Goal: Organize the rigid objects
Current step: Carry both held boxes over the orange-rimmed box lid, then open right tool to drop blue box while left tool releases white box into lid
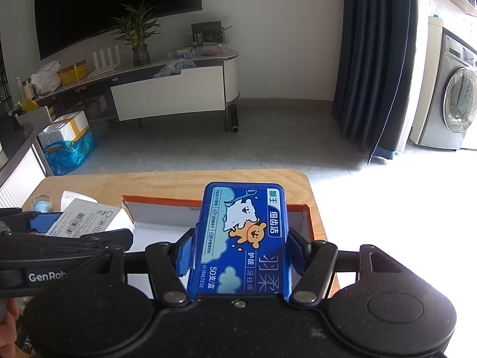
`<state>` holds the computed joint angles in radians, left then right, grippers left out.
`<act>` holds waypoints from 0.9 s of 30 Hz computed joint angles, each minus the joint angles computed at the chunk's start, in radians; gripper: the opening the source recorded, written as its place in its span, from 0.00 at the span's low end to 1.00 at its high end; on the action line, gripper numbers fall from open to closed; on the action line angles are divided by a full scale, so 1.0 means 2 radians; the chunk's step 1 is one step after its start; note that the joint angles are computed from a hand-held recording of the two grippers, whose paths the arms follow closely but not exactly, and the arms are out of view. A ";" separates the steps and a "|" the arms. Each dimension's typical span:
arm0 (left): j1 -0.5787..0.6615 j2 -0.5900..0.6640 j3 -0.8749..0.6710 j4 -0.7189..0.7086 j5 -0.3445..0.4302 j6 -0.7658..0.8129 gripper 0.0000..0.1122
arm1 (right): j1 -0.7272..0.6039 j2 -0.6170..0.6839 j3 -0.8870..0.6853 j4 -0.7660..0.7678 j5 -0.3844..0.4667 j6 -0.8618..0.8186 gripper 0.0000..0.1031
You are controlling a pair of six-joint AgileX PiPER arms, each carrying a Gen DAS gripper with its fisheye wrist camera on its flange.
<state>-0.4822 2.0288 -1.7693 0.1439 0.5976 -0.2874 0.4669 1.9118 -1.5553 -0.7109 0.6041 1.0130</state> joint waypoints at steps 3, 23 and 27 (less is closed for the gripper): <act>0.000 0.005 -0.002 0.004 0.002 -0.005 0.70 | -0.003 -0.002 0.006 0.004 -0.010 -0.005 0.73; 0.000 0.054 -0.069 -0.088 0.031 0.073 0.84 | -0.042 -0.039 0.048 -0.009 -0.094 0.036 0.77; -0.010 0.039 -0.049 -0.046 0.023 0.044 0.88 | -0.038 -0.046 0.055 -0.027 -0.096 0.047 0.77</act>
